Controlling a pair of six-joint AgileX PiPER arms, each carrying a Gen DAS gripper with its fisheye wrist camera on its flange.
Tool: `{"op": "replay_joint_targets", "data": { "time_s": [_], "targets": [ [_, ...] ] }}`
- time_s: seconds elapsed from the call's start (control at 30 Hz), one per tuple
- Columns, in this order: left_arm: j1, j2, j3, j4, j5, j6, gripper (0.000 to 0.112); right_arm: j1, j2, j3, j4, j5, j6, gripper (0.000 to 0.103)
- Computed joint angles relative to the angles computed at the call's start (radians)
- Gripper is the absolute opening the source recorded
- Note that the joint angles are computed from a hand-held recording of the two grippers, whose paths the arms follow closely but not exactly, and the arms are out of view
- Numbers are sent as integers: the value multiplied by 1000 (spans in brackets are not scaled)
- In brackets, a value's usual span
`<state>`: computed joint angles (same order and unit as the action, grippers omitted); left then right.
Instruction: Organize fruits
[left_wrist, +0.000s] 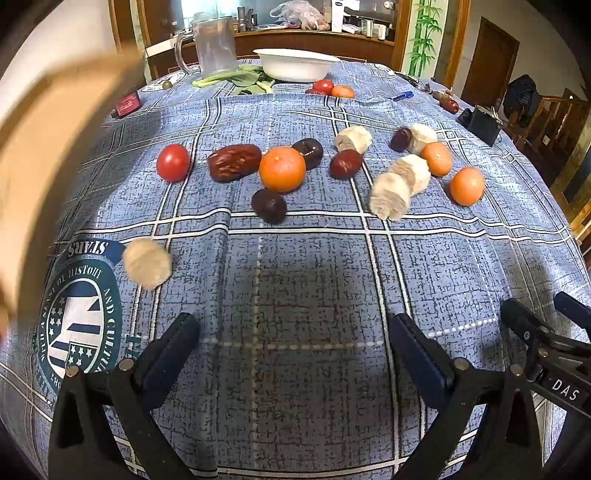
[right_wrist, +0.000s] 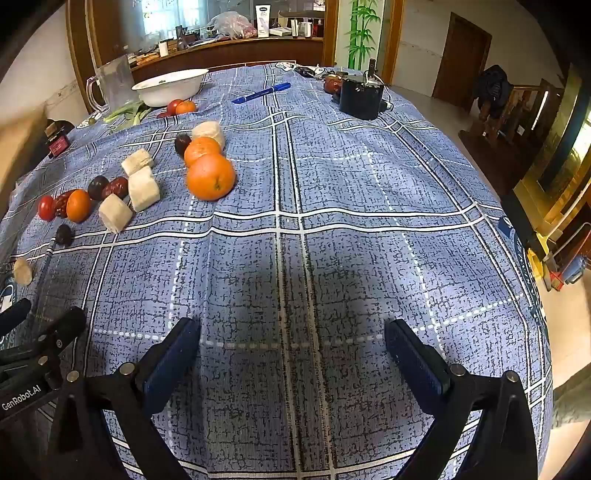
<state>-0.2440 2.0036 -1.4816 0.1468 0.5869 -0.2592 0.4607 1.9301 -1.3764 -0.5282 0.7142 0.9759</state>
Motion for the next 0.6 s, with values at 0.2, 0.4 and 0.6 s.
{"op": "replay_joint_targets", "data": {
  "time_s": [0.2, 0.4, 0.6],
  "targets": [
    [-1, 1, -1, 4, 1, -3, 103, 1, -2, -1, 2, 1, -1, 102],
    [-1, 0, 0, 3, 1, -2, 103, 0, -3, -6, 8, 6, -7, 102],
    [-2, 2, -3, 10, 4, -17, 103, 2, -3, -10, 7, 12, -4, 102]
  ]
}}
